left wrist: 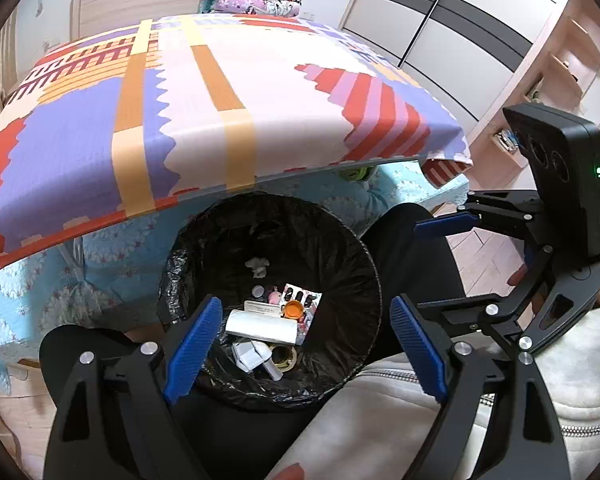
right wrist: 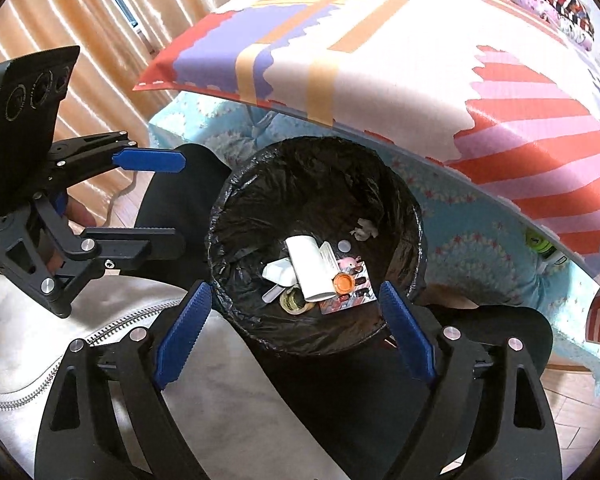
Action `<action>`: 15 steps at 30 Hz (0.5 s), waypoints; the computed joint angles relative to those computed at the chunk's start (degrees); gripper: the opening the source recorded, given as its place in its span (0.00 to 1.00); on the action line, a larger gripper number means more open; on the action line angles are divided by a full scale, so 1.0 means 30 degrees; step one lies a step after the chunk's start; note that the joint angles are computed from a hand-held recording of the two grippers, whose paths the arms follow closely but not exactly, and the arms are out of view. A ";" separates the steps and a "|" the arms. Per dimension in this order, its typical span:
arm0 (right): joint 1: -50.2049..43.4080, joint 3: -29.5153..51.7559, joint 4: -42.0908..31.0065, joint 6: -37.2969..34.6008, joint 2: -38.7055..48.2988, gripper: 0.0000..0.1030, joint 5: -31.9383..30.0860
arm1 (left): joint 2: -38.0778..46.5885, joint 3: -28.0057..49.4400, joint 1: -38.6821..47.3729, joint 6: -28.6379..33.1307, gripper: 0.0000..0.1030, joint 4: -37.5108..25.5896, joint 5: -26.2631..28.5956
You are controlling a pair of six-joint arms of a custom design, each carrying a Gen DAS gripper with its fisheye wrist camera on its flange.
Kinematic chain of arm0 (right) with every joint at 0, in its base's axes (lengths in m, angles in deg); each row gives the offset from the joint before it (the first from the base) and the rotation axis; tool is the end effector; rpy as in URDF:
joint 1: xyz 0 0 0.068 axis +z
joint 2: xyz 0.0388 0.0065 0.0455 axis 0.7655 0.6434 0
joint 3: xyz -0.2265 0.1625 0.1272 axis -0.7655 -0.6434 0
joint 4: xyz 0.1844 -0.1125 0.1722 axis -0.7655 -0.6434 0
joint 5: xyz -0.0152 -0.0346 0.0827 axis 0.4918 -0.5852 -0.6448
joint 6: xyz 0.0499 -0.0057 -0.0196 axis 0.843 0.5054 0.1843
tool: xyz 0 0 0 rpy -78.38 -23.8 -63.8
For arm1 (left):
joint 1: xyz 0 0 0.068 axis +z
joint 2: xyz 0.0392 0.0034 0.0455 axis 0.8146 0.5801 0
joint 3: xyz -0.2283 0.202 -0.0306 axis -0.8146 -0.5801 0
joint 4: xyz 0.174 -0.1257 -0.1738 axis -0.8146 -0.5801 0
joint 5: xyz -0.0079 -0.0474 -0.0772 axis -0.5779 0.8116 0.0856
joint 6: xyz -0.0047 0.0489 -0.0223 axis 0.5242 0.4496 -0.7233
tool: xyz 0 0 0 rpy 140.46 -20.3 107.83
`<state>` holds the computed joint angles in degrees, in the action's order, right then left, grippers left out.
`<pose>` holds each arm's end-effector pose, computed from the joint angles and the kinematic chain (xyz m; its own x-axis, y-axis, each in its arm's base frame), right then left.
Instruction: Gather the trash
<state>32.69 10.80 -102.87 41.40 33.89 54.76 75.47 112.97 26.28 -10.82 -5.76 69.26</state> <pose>0.1455 -0.0317 0.3438 -0.9261 -0.1066 -0.3620 -0.1979 0.9540 0.2253 0.1960 -0.1230 0.2845 -0.6414 0.5611 -0.5232 0.7521 0.5946 -0.2842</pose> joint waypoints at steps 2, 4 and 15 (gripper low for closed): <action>-0.0083 0.0109 -0.0070 -0.0020 0.0028 0.84 -0.0042 | -0.0033 0.0068 -0.0081 0.0027 0.81 -0.0055 -0.0012; -0.0129 0.0188 -0.0087 0.0001 0.0045 0.84 -0.0074 | -0.0062 0.0089 -0.0089 0.0042 0.81 -0.0072 -0.0022; -0.0221 0.0340 -0.0217 -0.0071 0.0099 0.84 -0.0548 | 0.0008 0.0086 0.0046 0.0148 0.81 -0.0213 0.0090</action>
